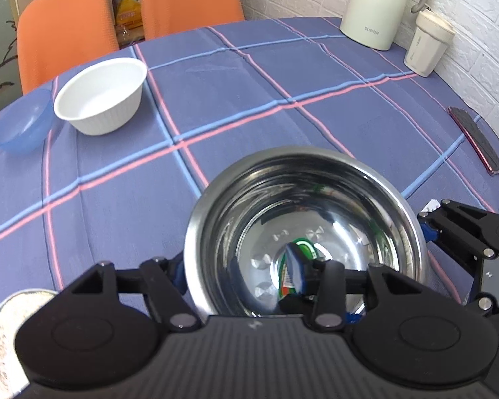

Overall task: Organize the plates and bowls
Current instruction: 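Lift the steel bowl with both grippers and carry it aside, then lower the steel bowl onto the table and open both grippers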

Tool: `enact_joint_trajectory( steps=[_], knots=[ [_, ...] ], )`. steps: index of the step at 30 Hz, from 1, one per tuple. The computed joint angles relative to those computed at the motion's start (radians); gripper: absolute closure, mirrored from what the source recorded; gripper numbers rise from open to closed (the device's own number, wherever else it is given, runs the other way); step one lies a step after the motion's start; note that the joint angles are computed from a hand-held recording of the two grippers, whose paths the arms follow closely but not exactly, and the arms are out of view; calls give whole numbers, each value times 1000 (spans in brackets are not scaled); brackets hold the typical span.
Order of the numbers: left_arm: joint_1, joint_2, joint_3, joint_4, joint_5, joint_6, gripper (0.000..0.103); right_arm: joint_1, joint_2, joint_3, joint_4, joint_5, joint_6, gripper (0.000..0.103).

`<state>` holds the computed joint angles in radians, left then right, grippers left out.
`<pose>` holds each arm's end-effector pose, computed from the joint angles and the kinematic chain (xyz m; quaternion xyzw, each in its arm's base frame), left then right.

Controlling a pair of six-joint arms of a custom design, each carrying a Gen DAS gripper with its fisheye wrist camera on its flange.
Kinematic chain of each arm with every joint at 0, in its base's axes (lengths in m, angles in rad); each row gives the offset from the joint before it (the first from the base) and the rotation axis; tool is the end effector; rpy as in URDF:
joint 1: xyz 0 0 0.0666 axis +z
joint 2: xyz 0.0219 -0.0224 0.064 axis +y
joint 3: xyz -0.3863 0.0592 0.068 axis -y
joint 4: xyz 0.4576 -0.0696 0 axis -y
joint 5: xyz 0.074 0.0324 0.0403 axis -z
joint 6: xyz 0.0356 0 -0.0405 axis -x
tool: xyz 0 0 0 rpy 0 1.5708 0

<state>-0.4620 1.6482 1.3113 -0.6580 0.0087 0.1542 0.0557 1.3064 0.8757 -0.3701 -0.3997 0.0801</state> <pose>0.5466 -0.2730 0.2672 0.1482 0.9473 -0.0901 0.2693 0.4751 0.0400 0.2534 -0.1360 0.9012 0.1795 0.3703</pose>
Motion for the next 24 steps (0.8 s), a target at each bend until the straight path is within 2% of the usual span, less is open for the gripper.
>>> enact_joint_trajectory(
  steps=[7,13,15,16,17,19,24],
  knots=[
    [-5,15,-23,53,30,15,58,-4,-3,-34,9,28,-26,29],
    [-13,38,-6,76,7,2,57,-15,16,-26,17,32,-18,30],
    [-12,44,3,69,-8,2,49,-17,22,-20,15,34,-12,30],
    [-12,42,1,73,-20,0,38,-19,24,-16,10,35,-12,30],
    [-9,32,-8,88,-28,-2,35,-24,24,-12,4,31,-15,30],
    [2,12,-21,107,-35,2,31,-39,16,-13,4,18,-30,30],
    [36,-42,-49,132,-48,13,29,-80,-16,-19,24,3,-83,30]
  ],
)
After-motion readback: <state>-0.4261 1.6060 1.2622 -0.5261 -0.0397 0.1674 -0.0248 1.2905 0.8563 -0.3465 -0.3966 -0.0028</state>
